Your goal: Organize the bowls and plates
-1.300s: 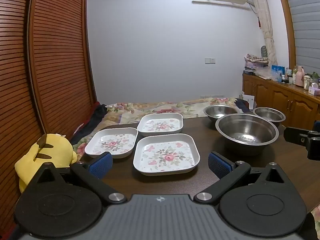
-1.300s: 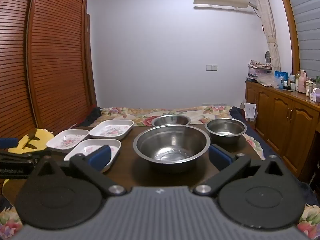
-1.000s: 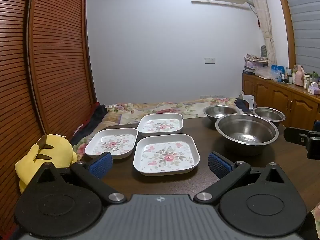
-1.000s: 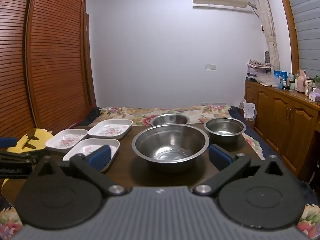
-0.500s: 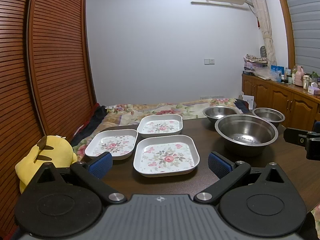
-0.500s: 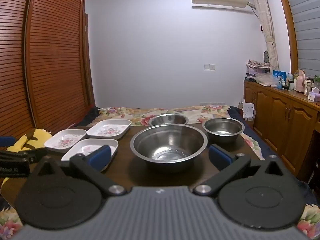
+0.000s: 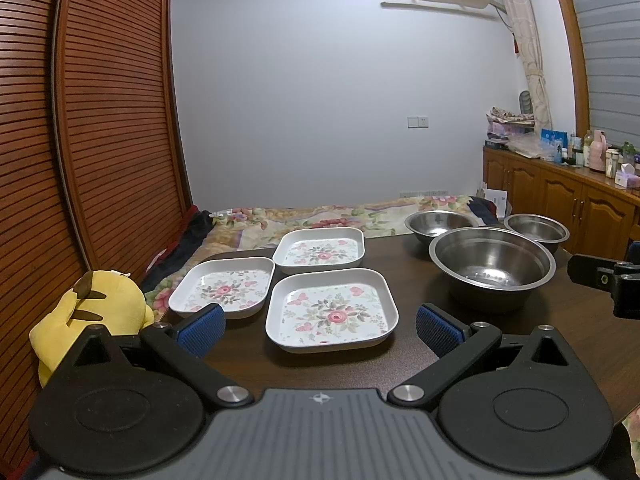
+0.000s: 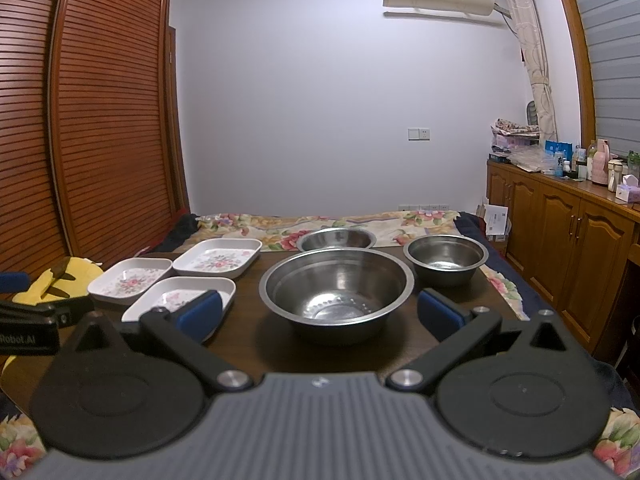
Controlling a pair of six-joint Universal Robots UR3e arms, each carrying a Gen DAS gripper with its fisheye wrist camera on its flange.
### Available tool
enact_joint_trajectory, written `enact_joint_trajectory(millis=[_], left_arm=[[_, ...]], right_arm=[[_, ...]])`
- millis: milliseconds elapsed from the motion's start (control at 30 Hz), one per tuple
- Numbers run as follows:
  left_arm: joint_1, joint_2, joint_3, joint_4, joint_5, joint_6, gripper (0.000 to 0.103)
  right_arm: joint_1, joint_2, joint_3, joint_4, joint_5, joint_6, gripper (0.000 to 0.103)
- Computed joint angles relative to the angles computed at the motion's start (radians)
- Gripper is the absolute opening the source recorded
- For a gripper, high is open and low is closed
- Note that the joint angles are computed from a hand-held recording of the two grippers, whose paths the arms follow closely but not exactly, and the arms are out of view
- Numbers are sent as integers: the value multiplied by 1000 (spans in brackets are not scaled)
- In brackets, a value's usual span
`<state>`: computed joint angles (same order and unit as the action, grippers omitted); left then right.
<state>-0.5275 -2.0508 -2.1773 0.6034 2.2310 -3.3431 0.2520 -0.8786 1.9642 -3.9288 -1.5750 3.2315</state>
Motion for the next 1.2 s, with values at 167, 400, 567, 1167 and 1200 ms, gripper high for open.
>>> enact_joint_trajectory(millis=[167, 400, 567, 1167, 1200], left_arm=[[0, 0, 0, 0, 0, 1, 103], [-5, 3, -6, 4, 3, 0, 103], [-7, 5, -1, -5, 5, -2, 103], [-5, -15, 0, 8, -7, 0, 103], [-5, -15, -2, 9, -9, -2, 103]], right_arm=[[-3, 0, 1, -1, 2, -1, 103], [-3, 5, 2, -7, 0, -4, 103], [-8, 5, 0, -3, 6, -6, 103], [-5, 10, -6, -5, 0, -5, 103], [-5, 11, -6, -6, 1, -5, 103]])
